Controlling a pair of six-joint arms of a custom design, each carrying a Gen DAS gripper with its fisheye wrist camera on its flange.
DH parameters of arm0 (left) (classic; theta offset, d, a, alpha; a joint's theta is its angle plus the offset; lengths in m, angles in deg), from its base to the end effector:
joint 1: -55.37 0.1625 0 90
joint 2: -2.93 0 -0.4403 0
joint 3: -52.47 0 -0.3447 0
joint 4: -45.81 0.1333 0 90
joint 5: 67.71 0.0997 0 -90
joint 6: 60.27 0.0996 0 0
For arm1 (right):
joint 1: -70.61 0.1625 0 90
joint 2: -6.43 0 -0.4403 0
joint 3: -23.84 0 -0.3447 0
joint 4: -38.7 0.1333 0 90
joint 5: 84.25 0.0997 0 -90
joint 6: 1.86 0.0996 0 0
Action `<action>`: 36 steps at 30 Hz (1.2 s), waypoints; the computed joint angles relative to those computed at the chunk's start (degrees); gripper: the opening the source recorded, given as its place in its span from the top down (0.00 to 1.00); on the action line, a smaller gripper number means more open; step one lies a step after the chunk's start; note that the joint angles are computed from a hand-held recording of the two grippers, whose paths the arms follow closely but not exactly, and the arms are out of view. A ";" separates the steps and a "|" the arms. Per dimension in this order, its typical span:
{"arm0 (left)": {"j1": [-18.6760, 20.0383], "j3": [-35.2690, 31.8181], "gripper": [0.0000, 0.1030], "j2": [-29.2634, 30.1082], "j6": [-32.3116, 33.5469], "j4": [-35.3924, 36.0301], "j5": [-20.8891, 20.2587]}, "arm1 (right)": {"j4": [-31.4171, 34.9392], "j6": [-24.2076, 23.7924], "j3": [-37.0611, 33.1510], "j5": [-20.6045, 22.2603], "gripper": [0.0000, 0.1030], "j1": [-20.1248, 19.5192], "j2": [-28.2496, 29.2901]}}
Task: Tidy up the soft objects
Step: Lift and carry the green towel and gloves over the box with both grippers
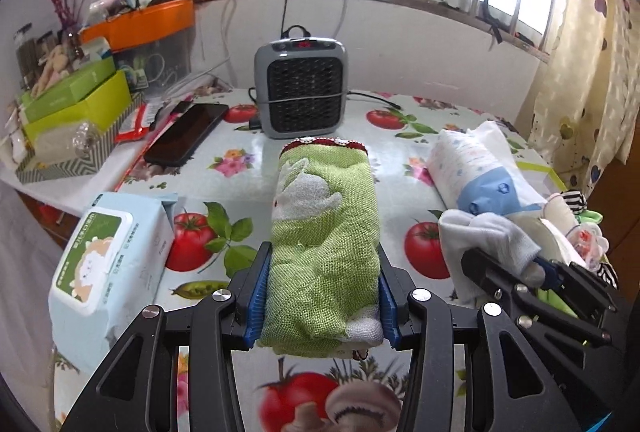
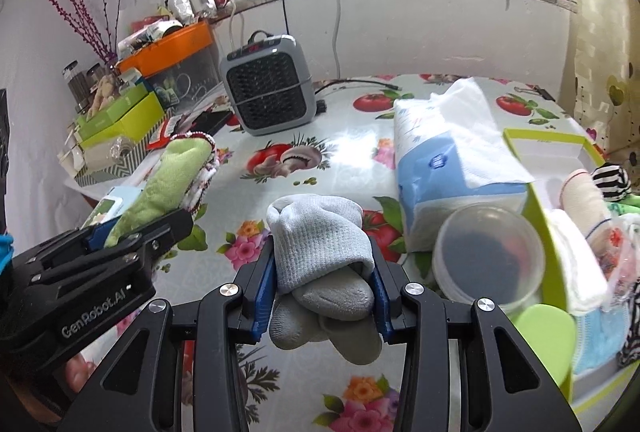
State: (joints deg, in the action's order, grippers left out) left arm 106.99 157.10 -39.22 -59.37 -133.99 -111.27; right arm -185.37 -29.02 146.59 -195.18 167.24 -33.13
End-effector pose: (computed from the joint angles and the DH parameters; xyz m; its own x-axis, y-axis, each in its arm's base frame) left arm -0.2150 -0.6025 0.1371 -0.7379 0.1781 -0.6510 0.5633 0.6938 -0.4488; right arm 0.1566 -0.5007 0.1193 -0.8207 -0.1371 0.5547 -0.5029 0.6341 -0.5874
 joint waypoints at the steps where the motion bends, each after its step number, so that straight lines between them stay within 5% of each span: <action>1: -0.27 0.38 0.57 -0.20 0.11 -0.34 -0.47 | -0.61 -0.07 0.52 0.09 0.60 0.01 -0.39; 22: -5.96 0.45 0.57 1.75 0.40 -0.51 -4.64 | -8.82 -0.20 7.67 0.27 0.60 -2.70 -8.47; 36: -8.58 -3.91 0.57 6.36 1.00 1.95 -10.31 | -13.48 -1.60 13.23 -1.07 0.60 -8.76 -14.84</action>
State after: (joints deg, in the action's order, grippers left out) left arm 98.41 153.19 -32.86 -58.37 -132.04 -121.58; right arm -198.85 -30.63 159.83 -196.25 158.48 -47.97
